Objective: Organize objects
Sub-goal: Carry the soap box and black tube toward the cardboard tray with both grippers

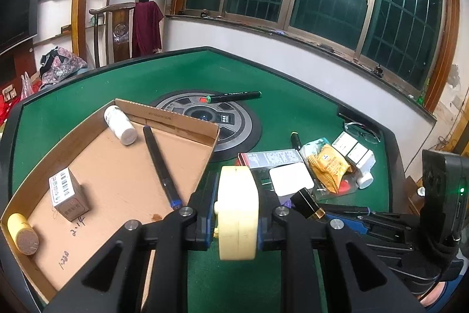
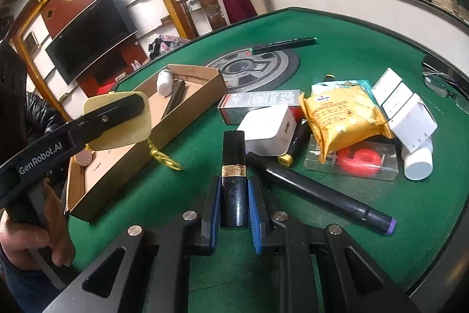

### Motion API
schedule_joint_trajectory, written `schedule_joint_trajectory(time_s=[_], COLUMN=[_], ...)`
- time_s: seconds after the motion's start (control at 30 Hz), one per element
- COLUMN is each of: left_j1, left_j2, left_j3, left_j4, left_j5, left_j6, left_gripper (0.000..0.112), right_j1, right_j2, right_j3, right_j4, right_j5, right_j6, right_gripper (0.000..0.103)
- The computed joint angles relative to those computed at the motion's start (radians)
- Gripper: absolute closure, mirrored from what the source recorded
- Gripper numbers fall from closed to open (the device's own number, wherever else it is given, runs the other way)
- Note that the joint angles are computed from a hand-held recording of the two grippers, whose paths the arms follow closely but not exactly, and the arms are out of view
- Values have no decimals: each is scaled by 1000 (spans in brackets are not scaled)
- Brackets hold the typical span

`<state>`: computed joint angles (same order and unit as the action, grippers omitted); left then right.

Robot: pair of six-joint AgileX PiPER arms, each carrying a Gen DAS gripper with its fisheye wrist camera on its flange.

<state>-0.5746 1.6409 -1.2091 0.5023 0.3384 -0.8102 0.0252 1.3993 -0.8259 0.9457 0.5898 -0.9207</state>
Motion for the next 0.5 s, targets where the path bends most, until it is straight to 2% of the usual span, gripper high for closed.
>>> schedule_joint_trajectory(time_s=[0.27,0.5], left_j1=[-19,-59], left_j2=[37,80], left_j3=[-12,-25], left_j4=[1,121], left_j5=[10,34], left_j6=[5,-114], left_gripper=[93,93], right_j1=[-79,-124], right_j2=[26,149], right_j3=[-10,-123], right_j4=[105,80], right_j5=[131,269], right_j6=[-117,-85], right_gripper=[84,84])
